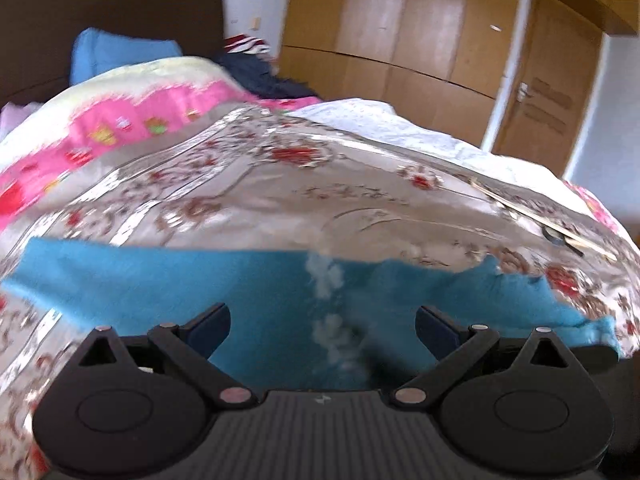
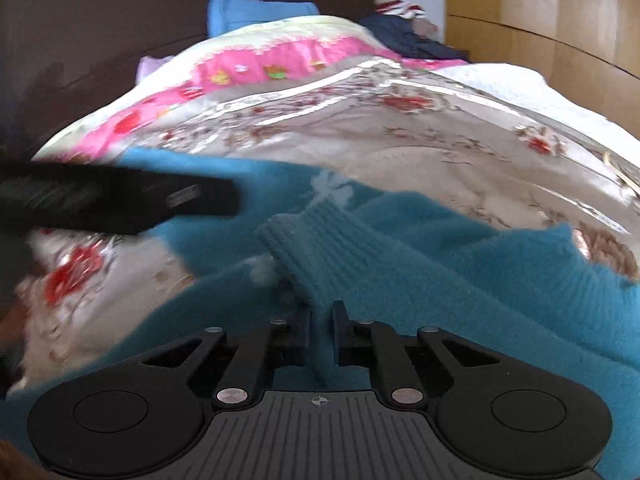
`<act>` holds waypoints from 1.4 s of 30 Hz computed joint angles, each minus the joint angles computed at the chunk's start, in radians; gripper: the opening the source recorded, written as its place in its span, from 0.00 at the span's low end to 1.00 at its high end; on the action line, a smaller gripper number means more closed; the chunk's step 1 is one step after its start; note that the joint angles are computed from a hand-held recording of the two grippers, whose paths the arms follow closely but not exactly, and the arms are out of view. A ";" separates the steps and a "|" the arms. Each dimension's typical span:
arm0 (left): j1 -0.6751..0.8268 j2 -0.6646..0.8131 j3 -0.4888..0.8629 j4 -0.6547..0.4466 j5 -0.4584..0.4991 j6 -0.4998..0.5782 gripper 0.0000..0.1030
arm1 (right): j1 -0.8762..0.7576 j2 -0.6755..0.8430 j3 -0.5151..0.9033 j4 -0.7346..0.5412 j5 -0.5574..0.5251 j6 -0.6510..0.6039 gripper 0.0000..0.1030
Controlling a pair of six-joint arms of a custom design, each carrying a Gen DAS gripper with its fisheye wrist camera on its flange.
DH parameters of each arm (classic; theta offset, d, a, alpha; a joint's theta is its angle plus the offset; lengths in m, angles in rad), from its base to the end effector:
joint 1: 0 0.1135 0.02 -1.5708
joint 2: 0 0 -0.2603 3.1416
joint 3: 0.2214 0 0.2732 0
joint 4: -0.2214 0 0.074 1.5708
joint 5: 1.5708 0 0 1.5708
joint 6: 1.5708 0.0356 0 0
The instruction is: Fold small clothes
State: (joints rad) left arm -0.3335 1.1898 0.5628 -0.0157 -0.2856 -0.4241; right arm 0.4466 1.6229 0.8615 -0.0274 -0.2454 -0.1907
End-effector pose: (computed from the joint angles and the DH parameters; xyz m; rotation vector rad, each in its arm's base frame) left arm 0.2497 -0.0759 0.1825 -0.2554 2.1707 -0.1123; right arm 0.3069 0.1565 0.1560 -0.8549 2.2079 0.4136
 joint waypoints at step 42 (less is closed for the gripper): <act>-0.032 0.237 0.105 -0.118 -0.013 -0.007 1.00 | -0.211 -0.205 -0.129 0.037 0.296 0.204 0.19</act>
State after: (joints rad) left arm -0.3652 1.4269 0.6678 -0.1332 -0.2983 -0.4313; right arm 0.2352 1.4183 0.7327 0.0094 0.0511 0.0133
